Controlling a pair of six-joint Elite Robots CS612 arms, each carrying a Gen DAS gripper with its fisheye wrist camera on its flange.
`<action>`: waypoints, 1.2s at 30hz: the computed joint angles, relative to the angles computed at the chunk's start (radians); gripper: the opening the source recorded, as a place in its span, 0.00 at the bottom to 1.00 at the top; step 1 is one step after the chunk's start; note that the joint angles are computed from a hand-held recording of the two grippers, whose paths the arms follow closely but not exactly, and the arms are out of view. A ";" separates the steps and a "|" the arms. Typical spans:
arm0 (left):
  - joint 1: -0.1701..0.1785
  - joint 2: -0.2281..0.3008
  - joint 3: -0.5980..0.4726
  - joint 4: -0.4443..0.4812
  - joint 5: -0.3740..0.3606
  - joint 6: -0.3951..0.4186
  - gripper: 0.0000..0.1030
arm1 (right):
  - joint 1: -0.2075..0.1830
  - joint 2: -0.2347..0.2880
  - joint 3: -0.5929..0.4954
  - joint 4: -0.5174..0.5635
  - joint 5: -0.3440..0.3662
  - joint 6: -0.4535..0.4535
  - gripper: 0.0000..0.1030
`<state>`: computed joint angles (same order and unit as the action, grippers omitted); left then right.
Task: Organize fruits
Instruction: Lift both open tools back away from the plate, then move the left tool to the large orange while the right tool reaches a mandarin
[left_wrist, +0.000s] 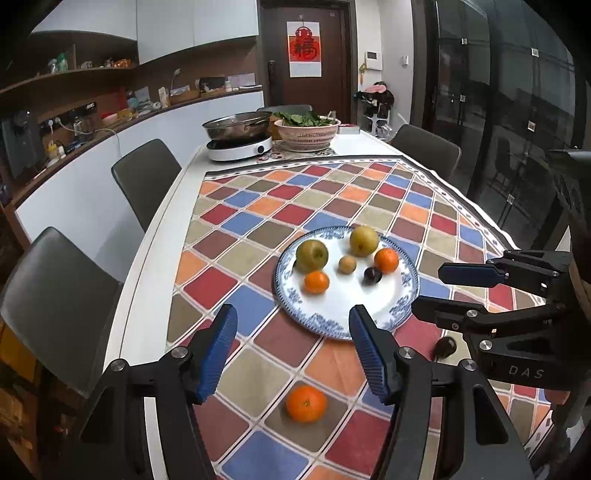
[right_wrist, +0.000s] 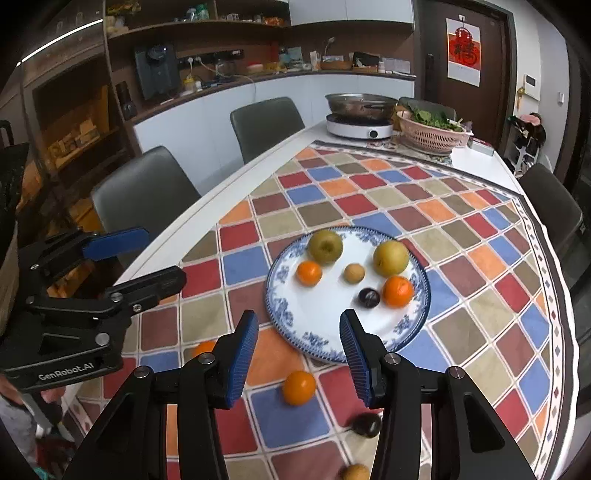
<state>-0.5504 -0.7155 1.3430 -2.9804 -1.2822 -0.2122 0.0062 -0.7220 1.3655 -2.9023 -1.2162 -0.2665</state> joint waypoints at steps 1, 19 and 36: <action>-0.001 -0.002 0.007 -0.003 0.005 -0.003 0.61 | 0.002 0.000 0.002 0.007 -0.002 -0.001 0.46; 0.007 0.014 0.054 0.047 -0.057 -0.048 0.62 | 0.017 0.023 0.014 0.110 -0.055 -0.006 0.46; 0.021 0.075 0.007 0.129 -0.148 -0.033 0.62 | 0.024 0.064 -0.022 0.184 -0.070 -0.017 0.45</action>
